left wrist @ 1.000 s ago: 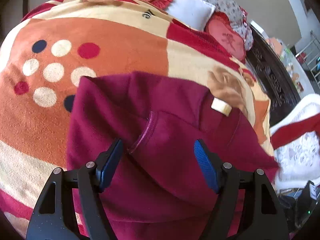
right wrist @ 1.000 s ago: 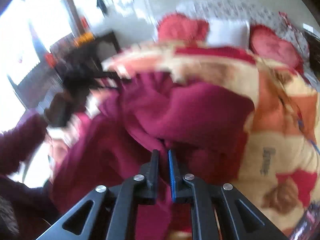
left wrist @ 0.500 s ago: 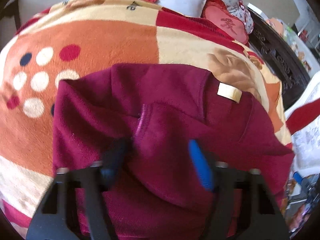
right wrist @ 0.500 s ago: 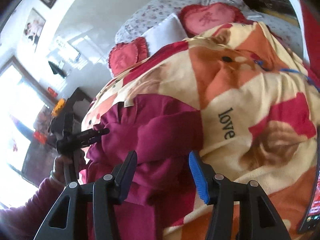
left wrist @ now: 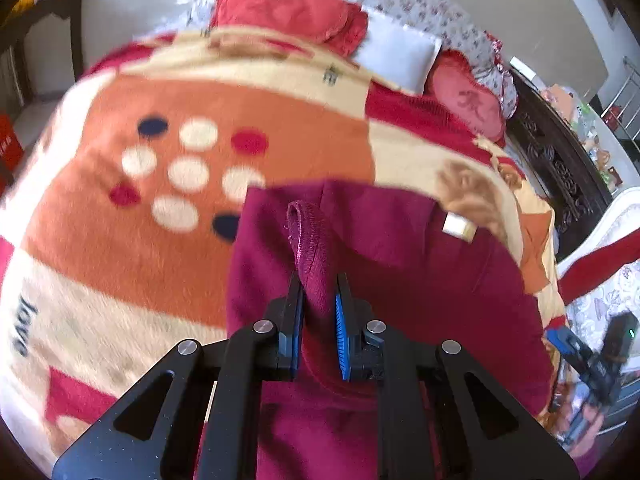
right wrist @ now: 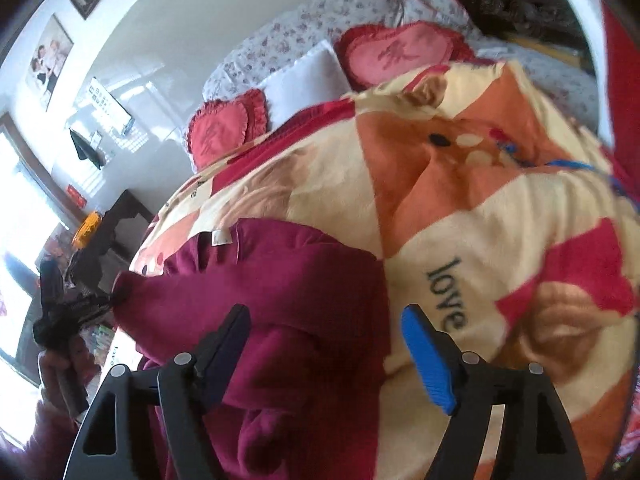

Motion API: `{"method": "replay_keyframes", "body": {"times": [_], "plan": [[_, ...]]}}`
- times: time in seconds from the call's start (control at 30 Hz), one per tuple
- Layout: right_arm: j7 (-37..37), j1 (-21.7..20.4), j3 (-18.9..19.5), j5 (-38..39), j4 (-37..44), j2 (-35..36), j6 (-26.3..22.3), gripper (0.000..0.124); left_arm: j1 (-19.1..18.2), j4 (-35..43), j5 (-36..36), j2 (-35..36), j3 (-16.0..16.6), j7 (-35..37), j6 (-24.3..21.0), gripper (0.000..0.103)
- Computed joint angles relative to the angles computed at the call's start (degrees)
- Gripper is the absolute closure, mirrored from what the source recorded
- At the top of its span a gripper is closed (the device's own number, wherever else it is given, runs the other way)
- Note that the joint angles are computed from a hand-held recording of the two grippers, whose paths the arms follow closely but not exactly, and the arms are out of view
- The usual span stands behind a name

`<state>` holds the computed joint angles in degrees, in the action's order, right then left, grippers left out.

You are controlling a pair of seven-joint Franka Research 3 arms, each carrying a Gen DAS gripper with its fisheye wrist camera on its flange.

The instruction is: Fold small clothes

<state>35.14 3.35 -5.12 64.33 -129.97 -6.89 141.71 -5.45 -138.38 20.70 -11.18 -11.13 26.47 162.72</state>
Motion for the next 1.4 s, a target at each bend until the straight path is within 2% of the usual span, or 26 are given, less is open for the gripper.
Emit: {"method": "replay_keyframes", "body": {"times": [0.1,0.13,0.17,0.2,0.23,0.27,0.3,0.33,0.37,0.4,0.43,0.53,0.6,0.63,0.67,0.7,0.77,0.83,0.9,0.97,1.03,1.1,1.2,1.27,1.4], "plan": [[3.44,0.04,0.48,-1.53,5.22,5.48,-6.12,0.048,-0.78,-0.95,-1.05,0.21,-0.17,0.47,0.89,0.090],[4.97,-0.05,0.96,-2.84,6.64,6.96,-6.94,0.054,-0.45,-0.87,0.17,0.17,-0.83,-0.45,0.26,0.090],[7.25,0.18,1.75,-5.88,7.52,7.76,-5.12,0.087,-0.43,-0.79,0.74,0.08,-1.08,-0.89,-0.18,0.090],[8.02,0.55,2.49,-8.31,7.41,7.55,-1.74,0.100,-0.91,-1.03,0.37,0.18,-0.92,-0.34,-0.01,0.090],[5.57,0.95,3.14,-7.61,6.49,6.38,3.25,0.109,-1.82,-1.19,-1.26,0.37,-0.27,1.25,0.28,0.089],[3.53,1.31,3.36,-6.05,5.96,5.86,6.46,0.113,-3.29,-1.27,-4.40,1.01,0.81,4.16,0.76,0.087],[3.40,1.92,4.09,-7.43,5.14,5.76,12.88,0.114,-4.04,-1.26,-6.41,1.78,1.21,5.79,1.13,0.085],[7.01,2.21,4.69,-12.61,4.70,6.60,17.91,0.114,-3.25,-0.92,-4.89,2.24,0.32,4.34,0.50,0.084],[10.46,2.65,4.40,-16.36,4.96,7.85,19.76,0.120,-2.18,-0.31,-1.99,2.75,-0.77,1.98,-0.48,0.083],[13.49,2.22,4.08,-18.82,5.86,9.38,18.41,0.120,-1.67,0.00,0.21,3.02,-1.37,0.39,-1.09,0.080],[13.19,1.24,3.69,-17.32,7.10,9.98,13.87,0.120,-1.79,-0.21,0.59,2.88,-1.32,0.05,-0.95,0.079],[10.33,-1.54,2.58,-8.92,6.69,7.86,5.47,0.118,-2.68,-1.57,-1.18,1.64,-0.44,1.33,0.21,0.071],[7.09,-2.84,1.22,-4.99,5.53,5.55,-0.15,0.104,-2.50,-2.45,-1.23,0.35,-0.52,0.90,0.00,0.068],[6.60,-3.17,0.72,-3.82,4.81,4.52,-2.36,0.075,-2.36,-2.90,-1.18,-0.20,-0.61,0.44,0.10,0.067],[6.96,-3.26,0.42,-2.74,3.87,3.54,-3.57,0.050,-2.29,-3.47,-1.30,-0.82,-0.69,-0.11,0.35,0.067],[7.45,-3.23,0.22,-2.23,3.15,2.85,-4.69,0.047,-2.34,-4.15,-1.65,-1.54,-0.77,-0.69,0.56,0.067],[7.77,-2.84,0.19,-3.45,2.14,1.72,-7.75,0.047,-3.08,-5.32,-3.06,-2.90,-0.66,-0.60,0.31,0.067],[7.37,-2.15,0.60,-4.70,-0.88,-1.17,-6.58,0.047,-4.47,-7.32,-5.17,-5.02,-0.26,0.44,0.53,0.066],[4.17,-1.61,-0.52,-3.83,-3.54,-4.25,-8.82,0.047,-6.54,-10.23,-8.16,-7.93,0.54,1.97,1.05,0.050],[1.91,-1.83,-2.07,-4.87,-5.57,-7.28,-12.74,0.047,-7.64,-13.34,-9.98,-10.63,0.75,2.33,2.81,0.042],[1.69,-2.06,-2.17,-6.15,-7.56,-9.46,-11.45,0.047,-8.18,-15.32,-10.81,-13.19,0.01,1.72,1.09,0.042],[4.85,-2.40,-1.60,-9.83,-8.76,-10.59,-9.67,0.047,-9.41,-17.22,-12.02,-15.59,-0.33,1.15,-0.62,0.042],[5.32,-2.20,-3.19,-10.30,-9.58,-11.47,-12.11,0.047,-12.21,-19.98,-13.96,-18.66,-0.07,1.51,-1.73,0.042],[4.59,-2.01,-3.30,-10.61,-10.70,-12.80,-12.10,0.047,-12.93,-20.95,-14.35,-19.96,-0.47,1.30,-2.79,0.042],[4.70,-0.64,-2.72,-7.76,-9.46,-11.22,-7.12,0.047,-13.14,-22.40,-14.68,-21.31,-1.18,-0.15,-3.80,0.042]]}}
